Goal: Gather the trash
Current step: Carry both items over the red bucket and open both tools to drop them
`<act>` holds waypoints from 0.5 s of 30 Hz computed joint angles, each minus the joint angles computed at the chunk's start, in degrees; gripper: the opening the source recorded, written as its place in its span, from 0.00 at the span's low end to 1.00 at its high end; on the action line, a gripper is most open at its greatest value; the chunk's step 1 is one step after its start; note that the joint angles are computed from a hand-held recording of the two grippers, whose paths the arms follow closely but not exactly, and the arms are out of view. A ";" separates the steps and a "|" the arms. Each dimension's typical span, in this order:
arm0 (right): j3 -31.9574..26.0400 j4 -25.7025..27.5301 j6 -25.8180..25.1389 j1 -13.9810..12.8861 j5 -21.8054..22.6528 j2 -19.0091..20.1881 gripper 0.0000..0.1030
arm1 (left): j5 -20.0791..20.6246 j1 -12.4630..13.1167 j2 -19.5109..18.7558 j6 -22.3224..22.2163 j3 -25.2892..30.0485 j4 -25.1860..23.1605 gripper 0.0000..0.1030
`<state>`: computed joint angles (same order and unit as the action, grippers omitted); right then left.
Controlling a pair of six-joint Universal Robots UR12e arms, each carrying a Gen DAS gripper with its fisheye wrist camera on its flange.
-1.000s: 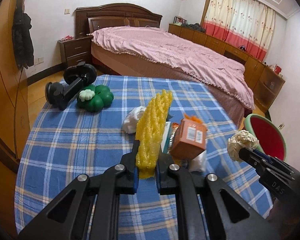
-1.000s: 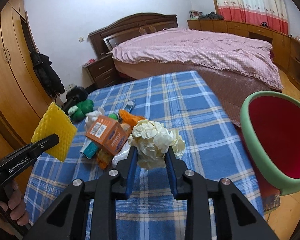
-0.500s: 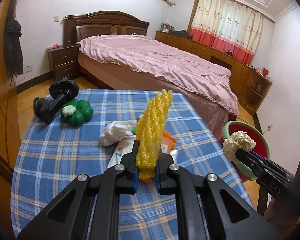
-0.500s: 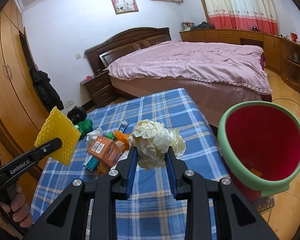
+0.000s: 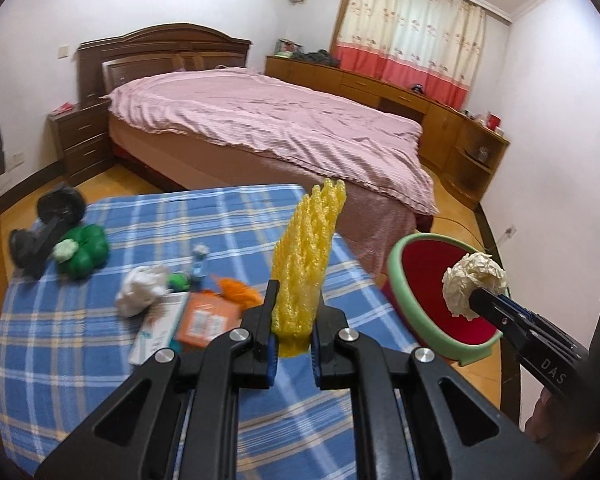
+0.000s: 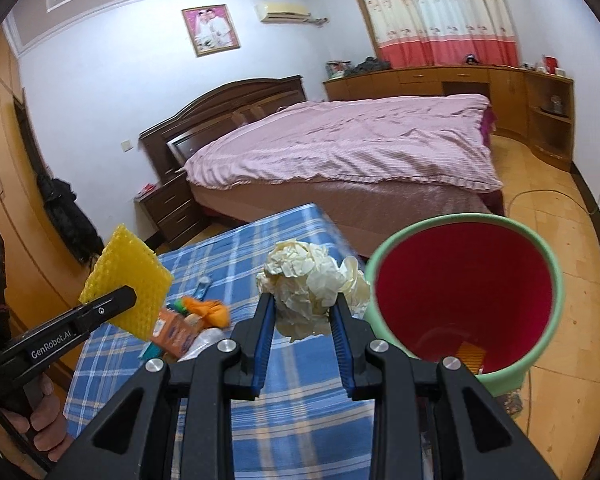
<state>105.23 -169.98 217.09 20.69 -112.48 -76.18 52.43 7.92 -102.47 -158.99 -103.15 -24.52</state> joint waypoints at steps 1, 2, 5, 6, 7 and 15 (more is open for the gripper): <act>0.33 0.09 0.36 -0.25 -0.23 -0.30 0.30 | -0.13 -0.40 -0.03 0.32 0.12 -0.34 0.12; 0.65 0.17 0.67 -0.41 -0.43 -0.57 0.30 | -0.28 -0.81 -0.08 0.68 0.25 -0.69 0.12; 1.88 0.49 1.93 -1.19 -1.07 -1.55 0.30 | -0.66 -2.32 -0.20 2.07 0.57 -1.97 0.12; 2.37 0.61 2.41 -1.47 -1.35 -1.92 0.30 | -0.94 -2.76 -0.27 2.63 0.73 -2.51 0.12; 2.73 0.74 2.84 -1.66 -1.58 -2.19 0.30 | -1.09 -3.19 -0.32 3.09 0.80 -2.87 0.12; 6.33 2.71 7.40 -3.91 -2.76 -4.49 0.30 | -2.42 -7.01 -1.61 7.67 2.13 -7.25 0.12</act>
<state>111.56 -167.27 224.49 16.78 -115.23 -80.66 50.01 0.91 -104.08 -151.32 -101.02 -31.76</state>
